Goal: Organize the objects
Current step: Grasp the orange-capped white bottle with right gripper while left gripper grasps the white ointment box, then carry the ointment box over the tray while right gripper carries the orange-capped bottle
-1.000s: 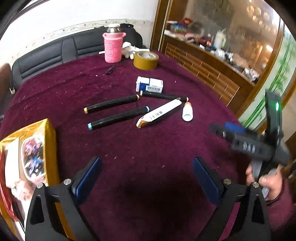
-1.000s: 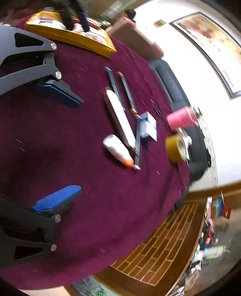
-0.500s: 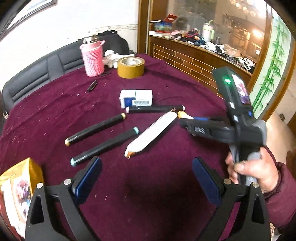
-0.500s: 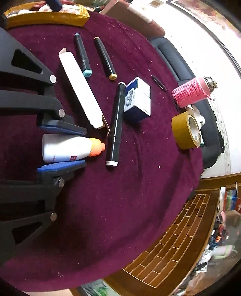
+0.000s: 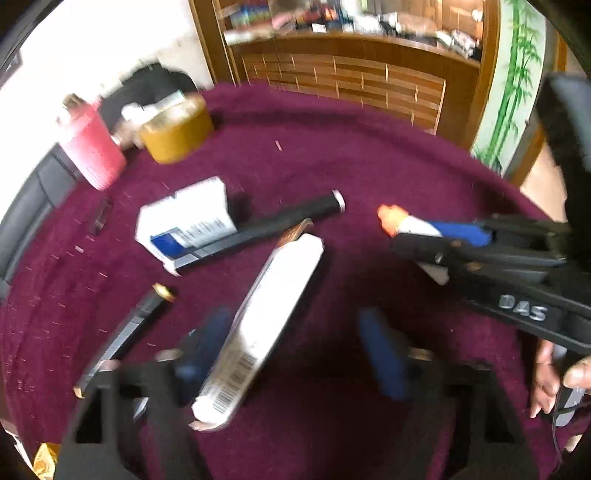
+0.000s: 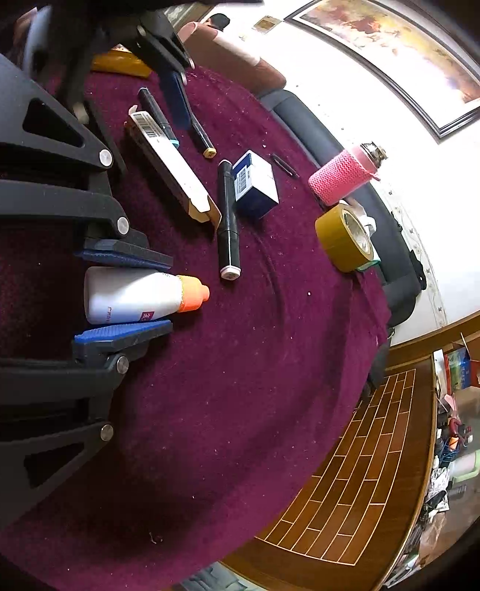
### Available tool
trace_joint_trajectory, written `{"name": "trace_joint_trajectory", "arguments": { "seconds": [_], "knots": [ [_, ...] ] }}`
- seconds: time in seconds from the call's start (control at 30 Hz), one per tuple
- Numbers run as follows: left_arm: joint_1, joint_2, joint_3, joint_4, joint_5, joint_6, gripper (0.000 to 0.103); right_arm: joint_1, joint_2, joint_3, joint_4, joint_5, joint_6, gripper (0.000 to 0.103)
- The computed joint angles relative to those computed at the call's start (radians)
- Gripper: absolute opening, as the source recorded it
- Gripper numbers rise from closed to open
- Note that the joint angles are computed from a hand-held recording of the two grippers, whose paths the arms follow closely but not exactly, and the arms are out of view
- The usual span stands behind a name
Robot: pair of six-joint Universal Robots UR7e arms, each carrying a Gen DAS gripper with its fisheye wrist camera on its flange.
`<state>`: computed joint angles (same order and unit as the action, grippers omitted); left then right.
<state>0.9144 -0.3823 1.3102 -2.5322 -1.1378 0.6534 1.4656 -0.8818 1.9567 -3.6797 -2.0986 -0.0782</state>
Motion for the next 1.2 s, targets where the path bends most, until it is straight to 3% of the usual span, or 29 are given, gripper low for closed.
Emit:
{"name": "trace_joint_trajectory", "arguments": {
  "seconds": [0.17, 0.27, 0.3, 0.37, 0.43, 0.47, 0.5, 0.53, 0.57, 0.63, 0.97, 1.2],
  "knots": [
    [0.010, -0.031, 0.008, 0.075, -0.065, -0.026, 0.045, -0.015, -0.020, 0.013, 0.017, 0.047, 0.029, 0.029],
    [0.004, -0.022, 0.014, 0.057, -0.028, -0.020, 0.045, -0.017, -0.021, 0.013, 0.019, 0.049, 0.028, 0.029],
    [0.003, -0.013, 0.014, 0.046, -0.010, -0.015, 0.048, -0.016, -0.020, 0.013, 0.019, 0.046, 0.025, 0.029],
    [0.011, -0.006, 0.010, 0.021, -0.035, -0.027, 0.064, -0.015, -0.018, 0.012, 0.017, 0.045, 0.022, 0.029],
    [0.018, 0.004, -0.004, 0.009, -0.037, -0.046, 0.074, -0.016, -0.017, 0.014, 0.011, 0.046, 0.020, 0.029],
    [0.022, 0.005, -0.010, 0.013, -0.046, -0.052, 0.074, -0.014, -0.014, 0.012, 0.008, 0.041, 0.016, 0.029],
    [0.025, 0.004, -0.010, 0.015, -0.050, -0.056, 0.072, -0.013, -0.012, 0.011, 0.004, 0.037, 0.010, 0.029],
    [0.024, -0.001, -0.004, 0.015, -0.051, -0.061, 0.062, -0.010, -0.007, 0.008, 0.000, 0.028, -0.001, 0.029],
    [0.021, -0.010, 0.008, 0.015, -0.051, -0.068, 0.036, -0.008, -0.003, 0.004, -0.001, 0.022, -0.008, 0.029],
    [0.013, -0.028, 0.029, 0.024, -0.039, -0.086, 0.017, -0.002, 0.006, -0.004, -0.007, 0.004, -0.026, 0.029],
    [0.021, -0.249, 0.272, -0.056, -0.170, -0.198, 0.014, -0.017, -0.009, 0.015, -0.017, 0.045, -0.012, 0.029],
    [0.036, -0.427, 0.460, -0.160, -0.195, -0.235, 0.015, -0.013, -0.007, 0.032, -0.074, 0.078, -0.020, 0.029]
  ]
}}
